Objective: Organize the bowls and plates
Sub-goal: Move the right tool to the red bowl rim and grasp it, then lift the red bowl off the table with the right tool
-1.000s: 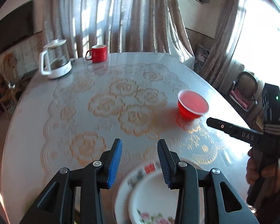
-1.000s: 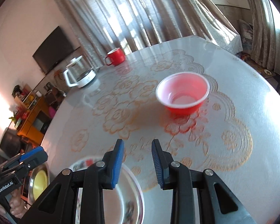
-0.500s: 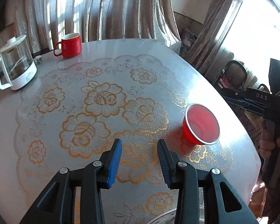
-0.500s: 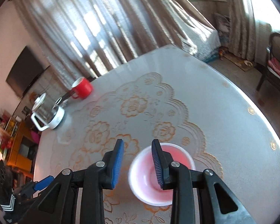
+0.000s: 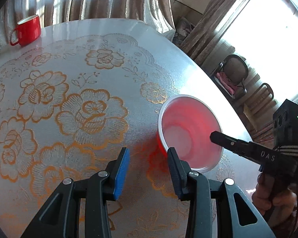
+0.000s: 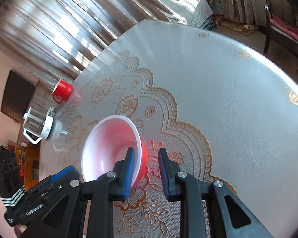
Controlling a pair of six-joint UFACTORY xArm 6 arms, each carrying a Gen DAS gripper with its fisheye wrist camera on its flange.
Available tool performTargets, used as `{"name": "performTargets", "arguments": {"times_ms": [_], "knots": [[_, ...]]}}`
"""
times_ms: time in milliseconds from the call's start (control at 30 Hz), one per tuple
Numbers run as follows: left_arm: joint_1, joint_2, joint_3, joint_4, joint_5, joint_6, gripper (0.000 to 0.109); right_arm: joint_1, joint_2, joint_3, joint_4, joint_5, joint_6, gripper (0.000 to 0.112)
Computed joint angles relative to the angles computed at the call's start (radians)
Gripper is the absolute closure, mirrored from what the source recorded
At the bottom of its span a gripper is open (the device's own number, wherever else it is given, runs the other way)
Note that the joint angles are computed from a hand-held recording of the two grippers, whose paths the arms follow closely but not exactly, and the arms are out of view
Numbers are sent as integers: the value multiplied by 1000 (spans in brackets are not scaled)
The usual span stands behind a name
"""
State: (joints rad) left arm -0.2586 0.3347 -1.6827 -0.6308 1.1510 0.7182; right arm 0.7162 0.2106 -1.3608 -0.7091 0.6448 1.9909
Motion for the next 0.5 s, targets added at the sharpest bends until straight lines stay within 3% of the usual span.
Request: {"name": "performTargets", "arguments": {"times_ms": [100,167,267,367,500], "knots": [[-5,-7,-8,-21,28,-33,82,23,16,-31,2,66,-27,99],[-13,-36,34,-18,-2,-46,82,25,12,-24,-11,34,-28,106],[-21,-86,114,-13,-67,-52,82,28,12,-18,14,16,-73,106],[-30,-108,157,38,-61,-67,82,22,11,7,20,-13,-56,106],[-42,-162,220,89,-64,-66,91,16,11,24,45,-76,-55,101]]}}
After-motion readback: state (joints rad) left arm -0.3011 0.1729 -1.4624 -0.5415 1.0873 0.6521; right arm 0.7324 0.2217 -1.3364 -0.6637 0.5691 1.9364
